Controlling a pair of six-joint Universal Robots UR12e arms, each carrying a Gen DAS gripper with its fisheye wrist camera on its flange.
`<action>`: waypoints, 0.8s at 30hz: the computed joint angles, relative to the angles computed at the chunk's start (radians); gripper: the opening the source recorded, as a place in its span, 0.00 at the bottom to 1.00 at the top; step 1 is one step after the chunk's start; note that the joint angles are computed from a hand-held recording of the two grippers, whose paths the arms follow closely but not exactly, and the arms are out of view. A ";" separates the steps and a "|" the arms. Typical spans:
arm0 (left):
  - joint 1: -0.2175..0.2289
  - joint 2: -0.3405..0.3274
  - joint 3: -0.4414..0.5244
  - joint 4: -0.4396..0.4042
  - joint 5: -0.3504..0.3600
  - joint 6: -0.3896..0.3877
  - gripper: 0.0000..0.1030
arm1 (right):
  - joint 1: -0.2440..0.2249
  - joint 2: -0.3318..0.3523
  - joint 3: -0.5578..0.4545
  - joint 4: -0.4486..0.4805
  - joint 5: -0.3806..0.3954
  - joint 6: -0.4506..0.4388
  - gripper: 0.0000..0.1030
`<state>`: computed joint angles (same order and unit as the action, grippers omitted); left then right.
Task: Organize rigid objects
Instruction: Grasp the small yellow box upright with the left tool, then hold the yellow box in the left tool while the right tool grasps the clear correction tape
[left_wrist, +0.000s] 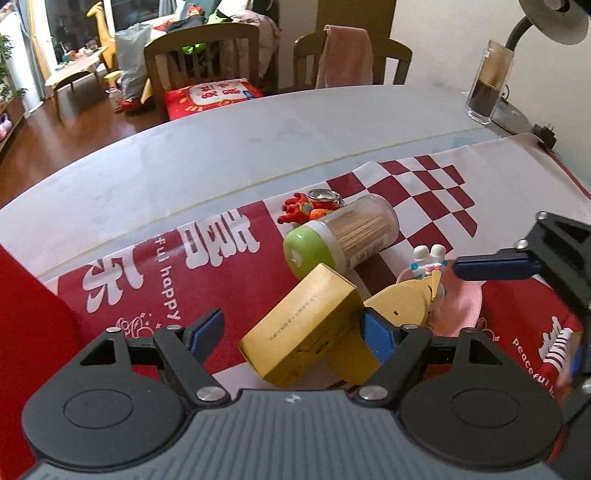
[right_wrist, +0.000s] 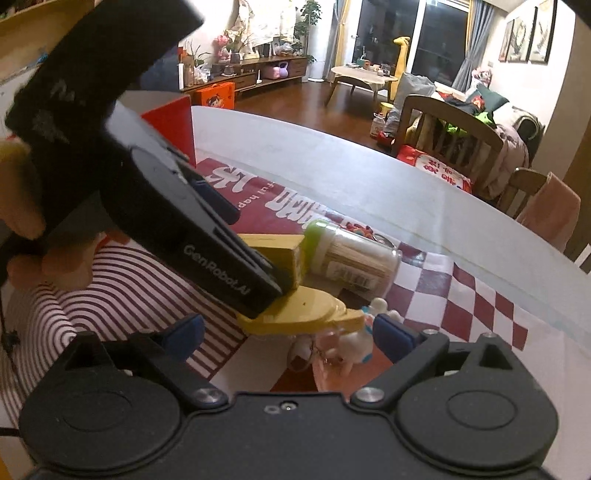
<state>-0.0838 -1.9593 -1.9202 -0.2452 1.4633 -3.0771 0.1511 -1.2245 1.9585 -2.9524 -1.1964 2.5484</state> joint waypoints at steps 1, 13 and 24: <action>0.003 -0.001 0.002 -0.003 -0.009 -0.001 0.78 | 0.004 0.005 -0.001 -0.010 -0.008 -0.003 0.95; 0.020 -0.004 0.008 -0.025 -0.063 0.006 0.46 | 0.046 0.046 0.000 -0.110 -0.113 -0.060 0.94; 0.011 0.006 -0.006 -0.012 -0.036 -0.010 0.28 | 0.048 0.035 0.016 -0.137 -0.141 -0.070 0.84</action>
